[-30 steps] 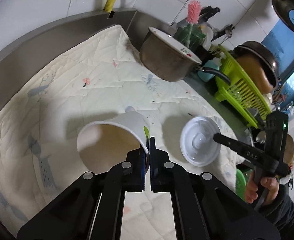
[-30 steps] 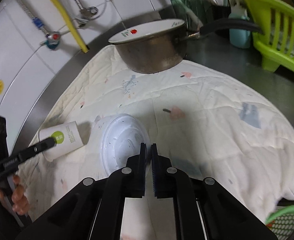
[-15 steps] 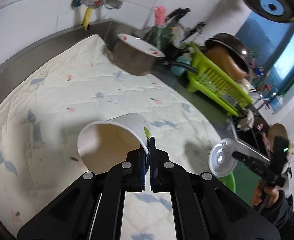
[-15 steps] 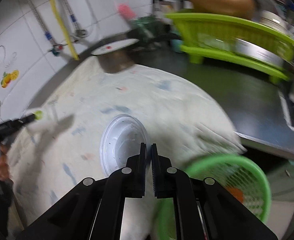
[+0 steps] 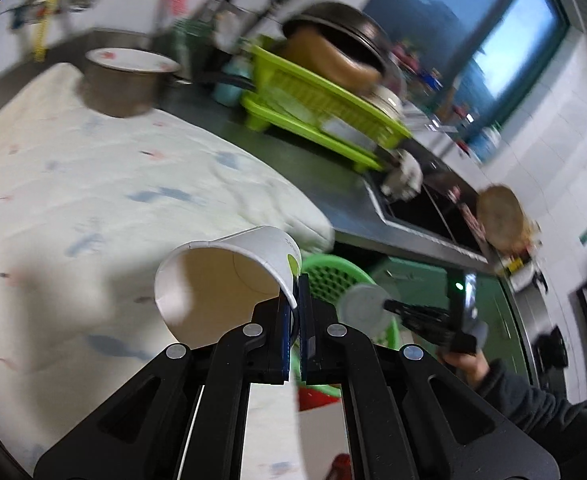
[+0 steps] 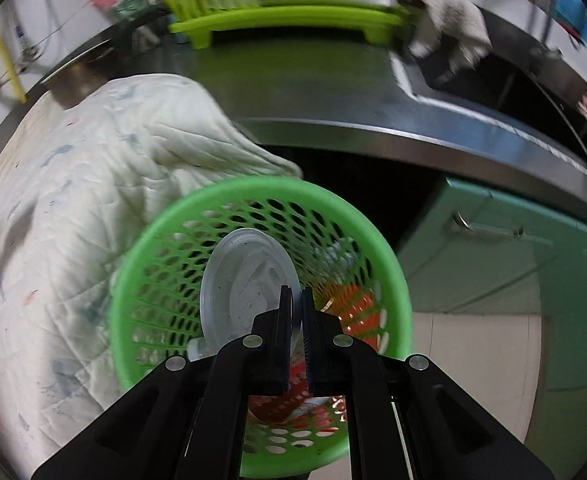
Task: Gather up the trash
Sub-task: 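Carry the lid into the basket and open the right gripper while the left carries the paper cup, then drop the paper cup into the basket and open the left gripper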
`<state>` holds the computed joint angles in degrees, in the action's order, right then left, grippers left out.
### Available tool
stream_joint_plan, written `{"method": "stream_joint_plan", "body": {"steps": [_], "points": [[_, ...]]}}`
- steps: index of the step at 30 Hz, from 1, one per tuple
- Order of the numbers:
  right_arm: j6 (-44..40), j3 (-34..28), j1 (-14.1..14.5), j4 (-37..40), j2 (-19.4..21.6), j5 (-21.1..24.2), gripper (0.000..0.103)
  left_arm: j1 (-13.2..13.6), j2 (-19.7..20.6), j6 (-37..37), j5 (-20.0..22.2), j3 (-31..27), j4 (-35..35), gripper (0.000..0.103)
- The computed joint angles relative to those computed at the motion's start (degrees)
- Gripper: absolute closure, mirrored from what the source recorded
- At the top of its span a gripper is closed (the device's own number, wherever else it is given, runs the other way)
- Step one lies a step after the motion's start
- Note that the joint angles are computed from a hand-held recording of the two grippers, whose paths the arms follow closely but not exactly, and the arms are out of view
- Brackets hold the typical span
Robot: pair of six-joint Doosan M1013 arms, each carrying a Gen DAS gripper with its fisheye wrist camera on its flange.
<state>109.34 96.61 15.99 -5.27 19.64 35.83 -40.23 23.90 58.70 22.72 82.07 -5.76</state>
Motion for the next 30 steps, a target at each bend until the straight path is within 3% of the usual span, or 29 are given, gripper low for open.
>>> {"method": "stream_joint_plan", "body": {"steps": [4, 9, 11, 15, 19, 27, 30], "points": [[1.63, 0.3, -0.89, 1.64, 0.52, -0.69, 0.095, -1.06, 4.11, 6.89, 3.85, -5.22, -6.45, 0.101], [3.55, 0.68, -1.53, 2.52, 0.82, -1.38, 0.088, -1.77, 8.97, 10.06, 8.72, -11.28, -9.97, 0.101], [3.44, 1.07, -1.7, 2.85, 0.42, -1.97, 0.077, -2.11, 10.75, 9.99, 11.12, -13.7, -9.46, 0.101], [3.08, 2.56, -1.98, 2.89, -1.49, -3.45, 0.073, -2.54, 13.85, 10.57, 15.89, -17.95, -9.41, 0.101], [2.61, 4.72, -2.04, 3.41, -4.27, -5.72, 0.06, -2.62, 15.87, 10.73, 18.82, -20.59, -9.83, 0.101], [2.06, 9.07, -1.32, 4.63, -9.01, -9.34, 0.054, -3.02, 20.09, 8.44, 24.99, -26.33, -6.91, 0.101], [1.34, 9.91, -1.26, 5.81, -9.94, -9.64, 0.053, -3.13, 20.71, 7.85, 25.06, -26.95, -7.13, 0.099]]}}
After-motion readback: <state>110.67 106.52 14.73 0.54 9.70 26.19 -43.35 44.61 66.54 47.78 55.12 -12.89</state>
